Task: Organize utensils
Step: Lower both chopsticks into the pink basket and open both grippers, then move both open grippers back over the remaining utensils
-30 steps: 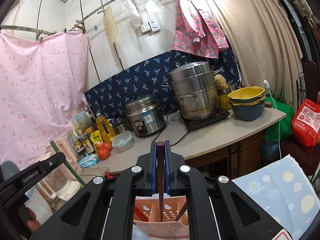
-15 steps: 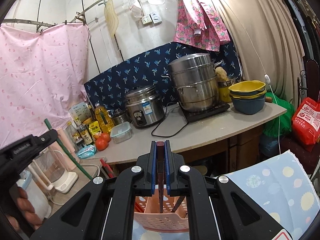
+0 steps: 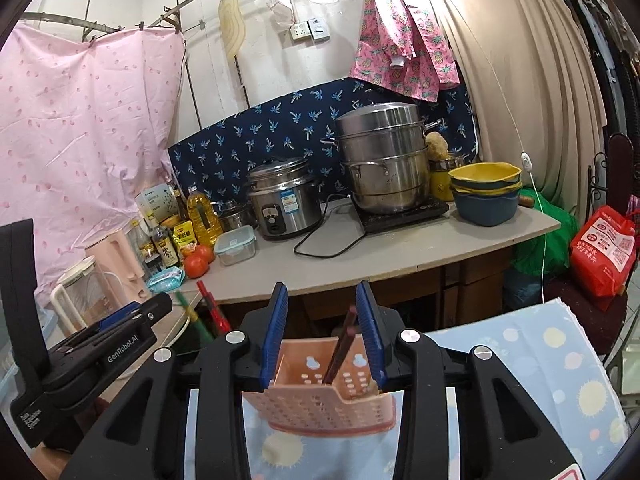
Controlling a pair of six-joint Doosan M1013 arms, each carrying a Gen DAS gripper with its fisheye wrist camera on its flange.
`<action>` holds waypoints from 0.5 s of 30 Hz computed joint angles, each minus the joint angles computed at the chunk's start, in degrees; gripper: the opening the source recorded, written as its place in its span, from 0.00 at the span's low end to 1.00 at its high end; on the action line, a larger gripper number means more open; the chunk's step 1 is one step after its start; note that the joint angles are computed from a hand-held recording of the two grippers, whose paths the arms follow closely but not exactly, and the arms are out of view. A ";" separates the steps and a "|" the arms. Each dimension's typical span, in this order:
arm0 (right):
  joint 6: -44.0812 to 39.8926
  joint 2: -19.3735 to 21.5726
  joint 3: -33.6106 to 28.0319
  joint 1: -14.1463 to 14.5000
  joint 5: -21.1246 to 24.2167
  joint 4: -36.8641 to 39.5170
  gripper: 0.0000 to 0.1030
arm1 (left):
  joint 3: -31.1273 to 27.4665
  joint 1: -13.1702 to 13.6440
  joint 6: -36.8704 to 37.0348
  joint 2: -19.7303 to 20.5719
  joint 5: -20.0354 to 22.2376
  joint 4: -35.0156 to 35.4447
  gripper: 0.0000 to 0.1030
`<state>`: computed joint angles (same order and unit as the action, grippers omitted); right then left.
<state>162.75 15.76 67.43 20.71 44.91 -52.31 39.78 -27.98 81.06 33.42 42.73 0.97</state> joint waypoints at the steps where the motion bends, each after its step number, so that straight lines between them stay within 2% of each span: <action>1: -0.50 -0.37 0.42 0.17 0.16 0.83 0.34 | 1.68 0.05 0.28 -0.93 -0.19 -0.19 0.41; 5: -2.20 -2.64 3.85 1.71 1.69 4.16 0.34 | 8.74 0.09 2.33 -4.65 -0.54 -0.43 0.41; 15: -3.92 -7.80 14.03 6.67 6.60 14.23 0.34 | 23.20 -1.04 5.74 -12.06 4.79 -0.35 0.41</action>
<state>158.82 7.96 81.45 27.39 51.51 -38.08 62.98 -29.02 86.81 21.36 47.52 0.63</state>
